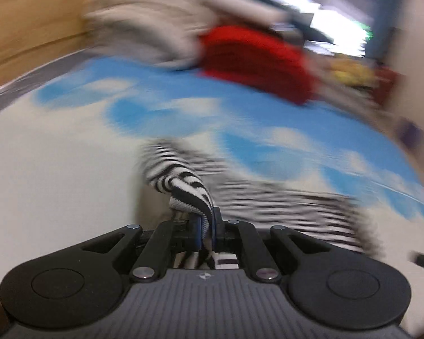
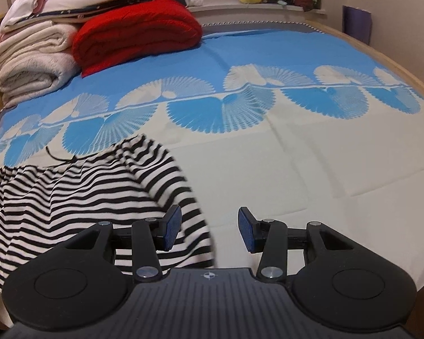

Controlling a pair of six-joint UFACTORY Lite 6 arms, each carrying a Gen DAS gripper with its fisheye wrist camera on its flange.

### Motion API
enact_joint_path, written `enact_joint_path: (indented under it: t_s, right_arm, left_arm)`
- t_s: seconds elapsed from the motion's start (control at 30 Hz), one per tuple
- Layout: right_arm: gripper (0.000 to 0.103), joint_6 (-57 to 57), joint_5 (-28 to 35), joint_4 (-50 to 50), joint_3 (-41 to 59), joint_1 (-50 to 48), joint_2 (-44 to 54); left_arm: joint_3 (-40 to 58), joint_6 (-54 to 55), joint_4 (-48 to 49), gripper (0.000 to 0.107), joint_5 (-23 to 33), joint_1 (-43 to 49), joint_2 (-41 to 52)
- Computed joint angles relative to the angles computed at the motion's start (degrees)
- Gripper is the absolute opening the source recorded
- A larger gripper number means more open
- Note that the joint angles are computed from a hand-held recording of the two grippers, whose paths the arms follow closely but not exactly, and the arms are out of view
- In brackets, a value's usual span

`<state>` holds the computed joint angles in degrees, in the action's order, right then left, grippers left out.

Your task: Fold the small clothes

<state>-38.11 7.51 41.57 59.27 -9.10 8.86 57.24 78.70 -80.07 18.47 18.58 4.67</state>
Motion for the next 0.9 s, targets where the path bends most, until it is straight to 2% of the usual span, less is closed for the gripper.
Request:
enact_joint_path:
  t_s: [0.13,0.2,0.27,0.37,0.43,0.57,0.6,0.73,0.8,0.9]
  right_arm:
    - [0.046,-15.9,1.4,15.2,-2.2,-5.0,-2.5]
    - [0.046,-21.4,2.9,20.1,-3.1,-8.0,-3.6]
    - [0.046,-24.9,4.1,23.1,-3.9,-10.5,-4.4]
    - [0.046,-25.2,5.5,23.7,-4.4,-13.6,-5.1]
    - [0.046,-24.9,7.2,24.1,-4.1,-15.4,-4.9]
    - [0.046,-24.1,13.6,25.2,-0.9,-17.9,-2.5]
    - [0.046,-23.3,16.3,24.7,1.2,-18.1,-1.1]
    - [0.046,-22.4,25.5,22.1,13.7,-15.9,6.1]
    - [0.046,-21.0,27.8,19.5,20.8,-13.3,10.5]
    - [0.046,-18.4,30.9,19.2,29.8,-9.9,18.6]
  left_arm:
    - [-2.9,11.3,-10.3,0.005,8.4,-11.3,-0.2]
    - [-5.2,20.9,-17.2,0.005,11.8,-18.0,0.3]
    - [-5.1,23.8,-18.8,0.006,14.6,-23.9,2.7]
    - [0.2,12.0,-8.7,0.009,18.1,-29.1,10.8]
    - [0.4,7.7,-6.6,0.010,17.0,-30.4,11.4]
    - [5.9,-6.5,3.5,0.023,23.0,-23.5,9.7]
    - [8.4,-10.5,8.1,0.027,23.1,-21.9,9.1]
    - [22.0,-23.8,27.4,0.033,23.3,-15.8,11.4]
    - [27.8,-25.2,31.7,0.040,25.5,-11.9,14.8]
    - [29.0,-22.4,32.4,0.045,25.0,-7.7,17.0]
